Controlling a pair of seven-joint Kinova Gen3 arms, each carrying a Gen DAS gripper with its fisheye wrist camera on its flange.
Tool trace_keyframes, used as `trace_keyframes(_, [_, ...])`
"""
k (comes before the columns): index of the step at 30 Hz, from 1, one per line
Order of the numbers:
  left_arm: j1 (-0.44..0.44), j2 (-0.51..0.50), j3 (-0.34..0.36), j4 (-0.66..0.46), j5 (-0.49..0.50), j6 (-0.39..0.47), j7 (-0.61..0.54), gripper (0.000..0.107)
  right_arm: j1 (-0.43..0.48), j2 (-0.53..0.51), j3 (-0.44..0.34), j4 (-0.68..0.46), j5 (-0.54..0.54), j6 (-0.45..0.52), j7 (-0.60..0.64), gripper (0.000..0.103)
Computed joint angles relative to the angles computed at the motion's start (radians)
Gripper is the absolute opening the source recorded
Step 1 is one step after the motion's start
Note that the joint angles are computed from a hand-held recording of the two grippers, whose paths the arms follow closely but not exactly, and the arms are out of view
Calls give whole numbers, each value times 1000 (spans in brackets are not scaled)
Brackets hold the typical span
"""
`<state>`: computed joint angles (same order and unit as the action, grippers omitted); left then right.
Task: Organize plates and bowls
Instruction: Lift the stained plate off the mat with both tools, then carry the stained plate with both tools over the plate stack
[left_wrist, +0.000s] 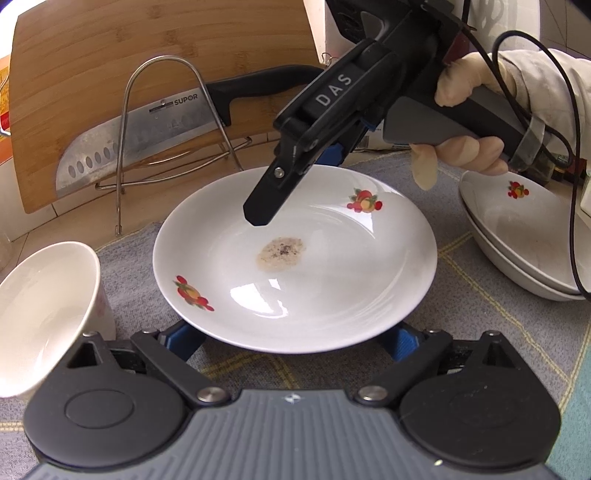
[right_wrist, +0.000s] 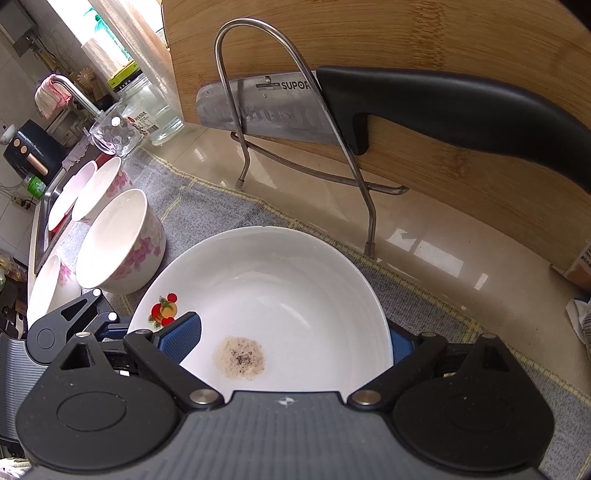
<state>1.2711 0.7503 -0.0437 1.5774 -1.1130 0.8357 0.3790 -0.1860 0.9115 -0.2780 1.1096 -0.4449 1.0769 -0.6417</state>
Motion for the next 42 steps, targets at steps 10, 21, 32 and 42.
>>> trace_keyframes(10, [1, -23, 14, 9, 10, 3, -20, 97, 15, -35, -4, 58, -11, -10, 15, 101])
trace_keyframes(21, [6, -56, 40, 17, 29, 24, -48, 97, 49, -103, -13, 163, -53, -31, 43, 101])
trace_keyframes(32, [20, -81, 62, 35, 25, 33, -63, 97, 90, -186, -19, 297, -106, -77, 91, 101])
trace_keyframes(42, [20, -103, 81, 43, 19, 20, -102, 97, 124, -266, -17, 422, -158, -130, 132, 101])
